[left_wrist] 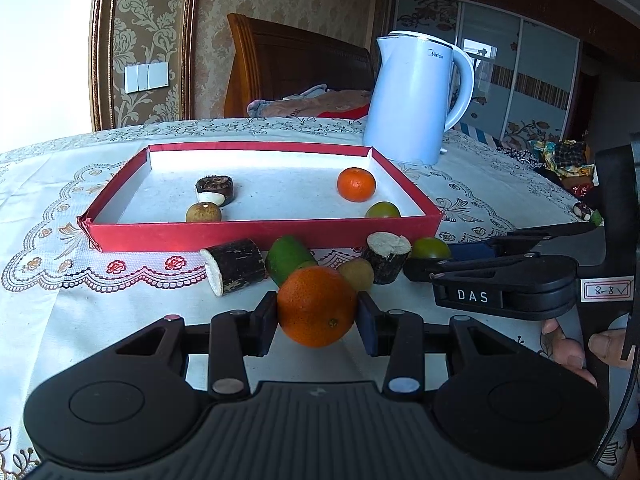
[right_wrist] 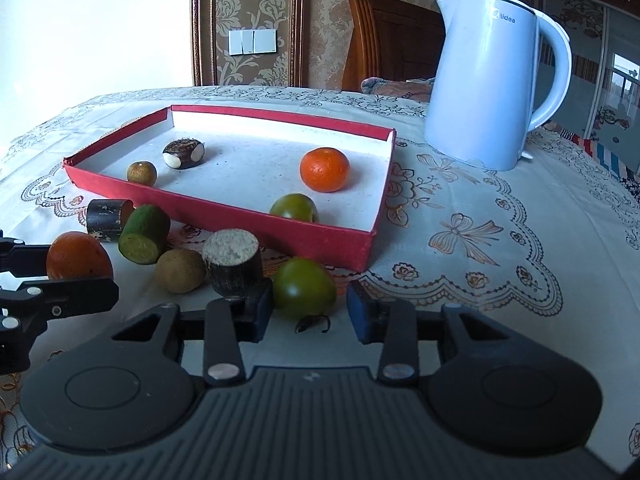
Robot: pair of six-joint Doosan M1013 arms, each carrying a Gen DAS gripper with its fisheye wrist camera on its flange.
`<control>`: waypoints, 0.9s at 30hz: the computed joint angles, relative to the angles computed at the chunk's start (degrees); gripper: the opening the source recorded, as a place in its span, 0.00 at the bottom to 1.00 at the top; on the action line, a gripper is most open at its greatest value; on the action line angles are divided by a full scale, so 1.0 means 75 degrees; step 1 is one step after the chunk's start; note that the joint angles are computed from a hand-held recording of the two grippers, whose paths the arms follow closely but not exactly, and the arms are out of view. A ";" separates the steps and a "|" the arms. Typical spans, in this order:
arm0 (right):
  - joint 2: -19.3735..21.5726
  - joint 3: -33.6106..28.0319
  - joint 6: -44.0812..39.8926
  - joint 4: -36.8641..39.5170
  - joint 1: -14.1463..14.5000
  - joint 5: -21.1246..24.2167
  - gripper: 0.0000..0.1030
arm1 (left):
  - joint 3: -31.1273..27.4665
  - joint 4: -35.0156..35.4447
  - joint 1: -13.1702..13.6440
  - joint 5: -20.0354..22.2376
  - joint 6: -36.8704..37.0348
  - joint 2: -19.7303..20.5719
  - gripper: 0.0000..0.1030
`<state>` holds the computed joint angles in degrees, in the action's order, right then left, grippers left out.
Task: Organize fruits
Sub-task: 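Close the right tool on the green round fruit while the left tool holds the orange, then carry the orange in the left tool over the tray while the right tool carries the green fruit there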
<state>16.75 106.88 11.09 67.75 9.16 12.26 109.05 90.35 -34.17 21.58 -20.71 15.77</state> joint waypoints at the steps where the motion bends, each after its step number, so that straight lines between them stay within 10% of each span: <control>1: -0.0009 0.0016 -0.0204 0.0200 -0.0003 0.0016 0.29 | -0.0004 -0.0011 -0.0005 0.0011 0.0013 0.0002 0.39; 27: -0.0290 0.0402 -0.3694 0.4405 -0.0116 0.0062 0.29 | 0.0079 0.1025 -0.0022 0.0149 -0.0972 -0.0075 0.39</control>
<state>14.57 109.90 -16.61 100.79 8.29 12.73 109.64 98.04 -34.34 22.70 -28.00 15.21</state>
